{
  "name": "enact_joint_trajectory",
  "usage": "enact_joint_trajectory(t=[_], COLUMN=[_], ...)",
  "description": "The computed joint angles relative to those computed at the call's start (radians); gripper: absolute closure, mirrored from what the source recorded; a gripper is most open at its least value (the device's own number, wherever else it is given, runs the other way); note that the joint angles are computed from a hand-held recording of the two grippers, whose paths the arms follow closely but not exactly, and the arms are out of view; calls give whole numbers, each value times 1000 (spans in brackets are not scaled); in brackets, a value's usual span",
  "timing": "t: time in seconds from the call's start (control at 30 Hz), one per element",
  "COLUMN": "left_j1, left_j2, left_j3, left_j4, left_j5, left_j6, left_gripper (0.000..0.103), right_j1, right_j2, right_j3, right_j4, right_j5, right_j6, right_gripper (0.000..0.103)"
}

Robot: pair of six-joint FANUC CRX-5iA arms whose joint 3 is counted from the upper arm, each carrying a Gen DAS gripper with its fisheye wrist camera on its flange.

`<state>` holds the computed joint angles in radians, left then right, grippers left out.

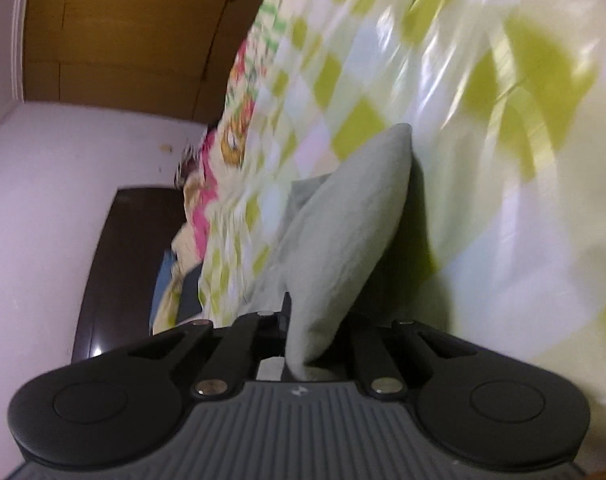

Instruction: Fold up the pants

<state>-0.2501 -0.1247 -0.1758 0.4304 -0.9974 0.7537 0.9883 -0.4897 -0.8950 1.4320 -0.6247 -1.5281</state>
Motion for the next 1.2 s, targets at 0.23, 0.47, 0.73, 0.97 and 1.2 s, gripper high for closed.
enact_joint_trajectory(t=[0.23,0.47,0.73,0.97,1.2], left_j1=[-106,-42,112,180,240], left_j2=[-10,-70,-115,-114,-85], left_j3=[-31,-81,-210,-231,-220], left_j4=[50,92,238,315,363], left_j5=[14,78,72,19,-55], left_j6=[-65,-110,-169,-203,-170], left_gripper=[27,26,26,25,25], right_j1=[336,308,170,104,113], right_j2=[-121,-2,311,657,885], right_j3=[14,262,657,1087,1379], right_j4=[-273,-441,-654,-882,-976], right_j5=[-434,-523,-481,-576,-771], right_j6=[143,549,1006,1540,1923], right_gripper=[97,95,94,94,91])
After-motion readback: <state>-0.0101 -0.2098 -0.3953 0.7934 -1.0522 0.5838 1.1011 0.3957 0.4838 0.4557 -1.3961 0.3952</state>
